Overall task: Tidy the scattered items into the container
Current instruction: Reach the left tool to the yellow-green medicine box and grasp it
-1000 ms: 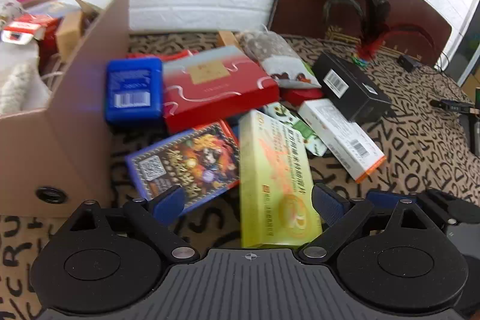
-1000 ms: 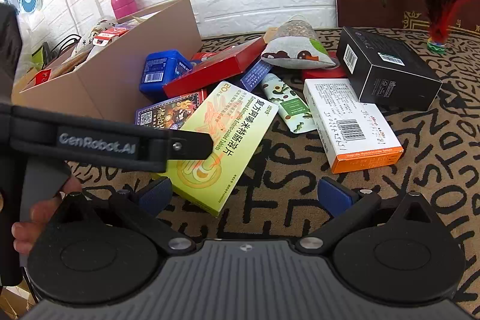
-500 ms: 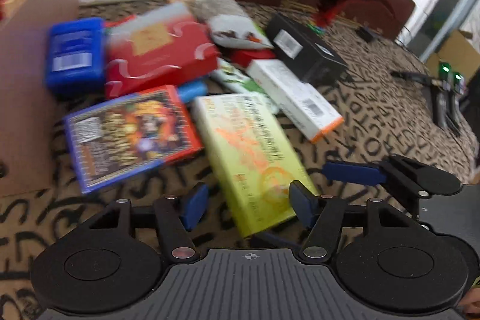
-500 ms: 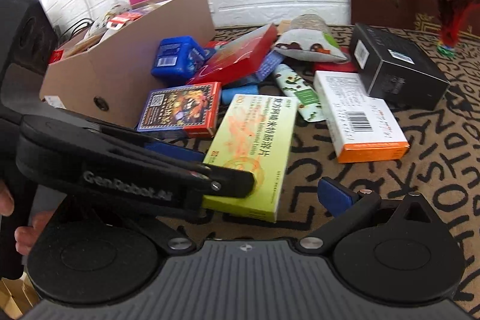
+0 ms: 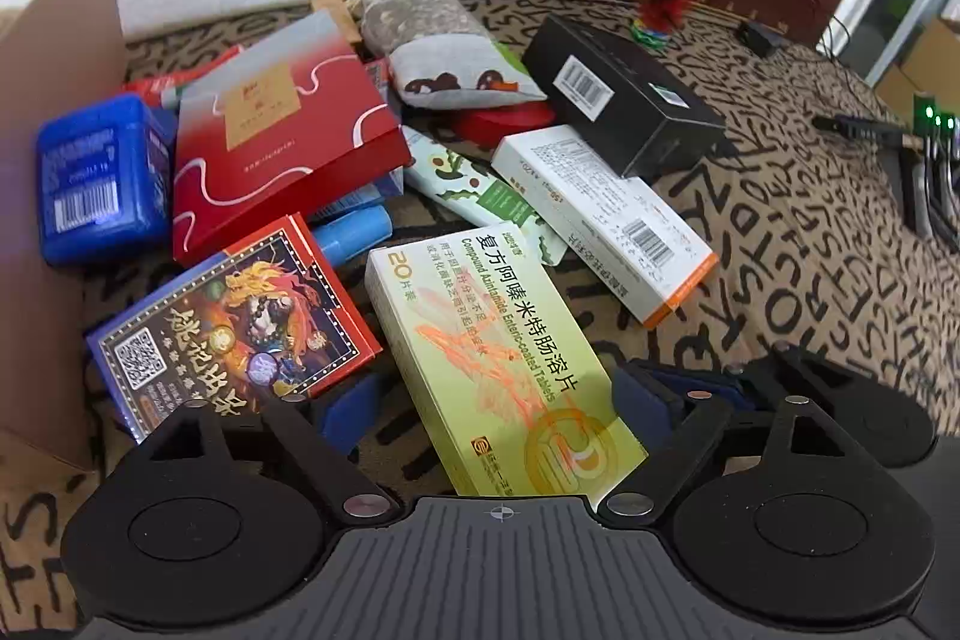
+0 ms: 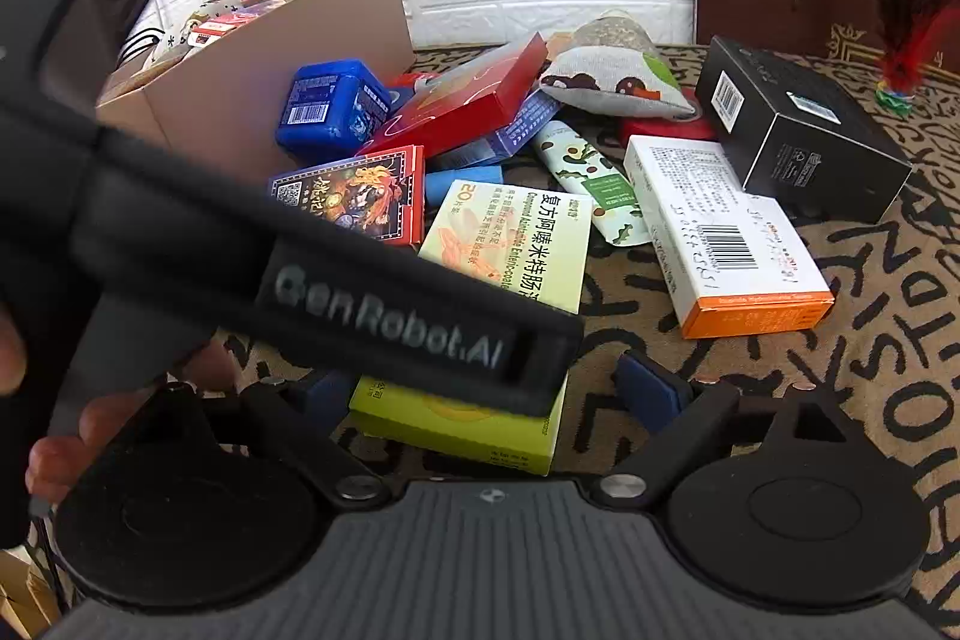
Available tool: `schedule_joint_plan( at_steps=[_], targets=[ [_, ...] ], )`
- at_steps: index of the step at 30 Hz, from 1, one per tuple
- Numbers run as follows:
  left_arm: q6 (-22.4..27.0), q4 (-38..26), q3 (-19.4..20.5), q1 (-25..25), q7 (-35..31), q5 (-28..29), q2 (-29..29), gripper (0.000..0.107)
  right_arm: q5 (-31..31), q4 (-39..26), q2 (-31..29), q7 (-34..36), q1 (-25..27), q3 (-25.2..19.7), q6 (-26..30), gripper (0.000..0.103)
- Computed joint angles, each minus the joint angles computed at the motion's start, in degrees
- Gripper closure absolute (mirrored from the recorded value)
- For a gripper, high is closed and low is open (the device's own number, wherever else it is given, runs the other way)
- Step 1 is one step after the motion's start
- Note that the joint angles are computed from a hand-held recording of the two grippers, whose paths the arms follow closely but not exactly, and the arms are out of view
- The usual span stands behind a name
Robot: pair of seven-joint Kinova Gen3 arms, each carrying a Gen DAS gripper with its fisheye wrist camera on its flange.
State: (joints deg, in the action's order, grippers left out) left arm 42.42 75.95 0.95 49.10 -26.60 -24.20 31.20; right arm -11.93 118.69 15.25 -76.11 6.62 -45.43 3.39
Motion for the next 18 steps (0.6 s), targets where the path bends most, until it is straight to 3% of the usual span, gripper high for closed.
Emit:
schedule_joint_plan(
  at_steps=[3,7,13,15,18],
  targets=[
    [2.33,-2.64,1.31,-1.36,-2.44,1.49,1.15,0.013,0.5,0.2,0.46,-0.15,0.61,-0.7,-1.0,0.01],
    [5.94,-6.31,1.12,-0.51,-6.96,0.54,3.3,0.015,3.08,0.22,0.87,-1.95,-2.84,2.44,-2.6,0.009],
    [-0.47,-0.49,-2.16,2.01,0.0,-2.0,1.11,0.022,8.53,0.93,0.28,-4.28,-1.84,1.15,-2.63,0.022],
    [-1.76,1.17,-2.26,2.19,1.79,-2.32,0.06,0.03,8.91,0.92,-0.42,-4.45,-2.27,1.54,-1.73,0.029],
    [-6.93,6.24,-3.91,3.46,7.4,-4.09,-2.12,0.034,8.18,1.51,-0.38,-4.08,0.36,-1.2,-2.03,0.03]
  ],
)
